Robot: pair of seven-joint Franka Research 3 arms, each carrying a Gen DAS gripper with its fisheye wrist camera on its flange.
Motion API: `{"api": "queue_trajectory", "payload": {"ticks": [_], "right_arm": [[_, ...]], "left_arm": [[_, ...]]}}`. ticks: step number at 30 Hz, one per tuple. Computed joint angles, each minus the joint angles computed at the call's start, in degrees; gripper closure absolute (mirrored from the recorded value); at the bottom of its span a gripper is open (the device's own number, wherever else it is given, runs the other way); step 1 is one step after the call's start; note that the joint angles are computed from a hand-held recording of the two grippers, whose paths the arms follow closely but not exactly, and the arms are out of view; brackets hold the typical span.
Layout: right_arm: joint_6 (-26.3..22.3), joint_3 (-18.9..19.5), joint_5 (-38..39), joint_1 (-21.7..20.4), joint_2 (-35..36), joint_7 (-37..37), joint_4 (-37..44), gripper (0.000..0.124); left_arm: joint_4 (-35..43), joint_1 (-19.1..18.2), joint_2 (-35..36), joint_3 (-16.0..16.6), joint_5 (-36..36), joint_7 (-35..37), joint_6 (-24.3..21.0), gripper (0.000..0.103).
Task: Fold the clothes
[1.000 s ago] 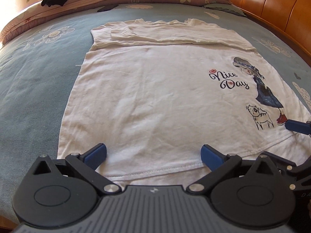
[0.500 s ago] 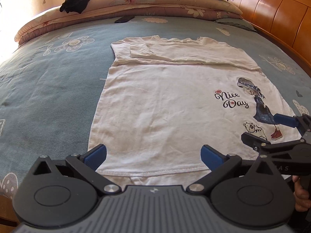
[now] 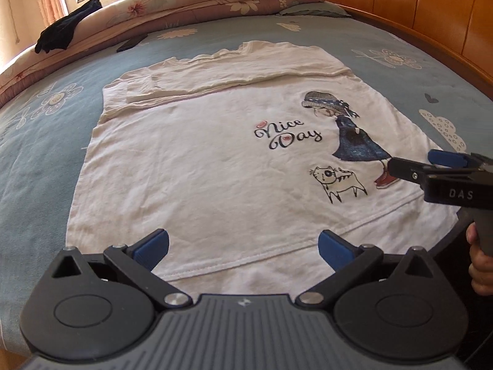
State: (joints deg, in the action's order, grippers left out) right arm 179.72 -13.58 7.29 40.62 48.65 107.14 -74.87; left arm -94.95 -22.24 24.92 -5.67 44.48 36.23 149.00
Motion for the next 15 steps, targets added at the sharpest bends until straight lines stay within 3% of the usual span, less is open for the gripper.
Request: {"api": "queue_trajectory", "payload": {"ticks": [4, 6, 9, 13, 15], "right_arm": [[-1.76, -6.84, -2.13, 4.76, 1.66, 2.46, 0.99, 0.021], [-2.47, -9.70, -3.66, 6.69, 2.41, 4.04, 1.28, 0.021], [-3.15, -12.85, -5.88, 8.71, 3.36, 6.52, 1.63, 0.021], [-2.95, -13.91, -7.71, 9.28, 3.67, 9.04, 1.58, 0.021], [-3.03, -14.48, -8.37, 9.59, 3.92, 10.07, 1.75, 0.021]], "left_arm": [[1.35, -1.50, 1.74, -0.31, 1.05, 2.96, -2.57, 0.000], [-0.88, -0.18, 0.45, -1.12, -1.61, 2.41, -0.71, 0.000], [-5.48, 4.14, -2.28, -4.29, -10.82, 7.02, 2.70, 0.000], [-11.26, 2.44, -7.59, 0.40, -4.02, -2.31, 6.80, 0.000], [-13.51, 5.76, -8.67, -0.99, -7.79, -2.50, 11.80, 0.001]]}}
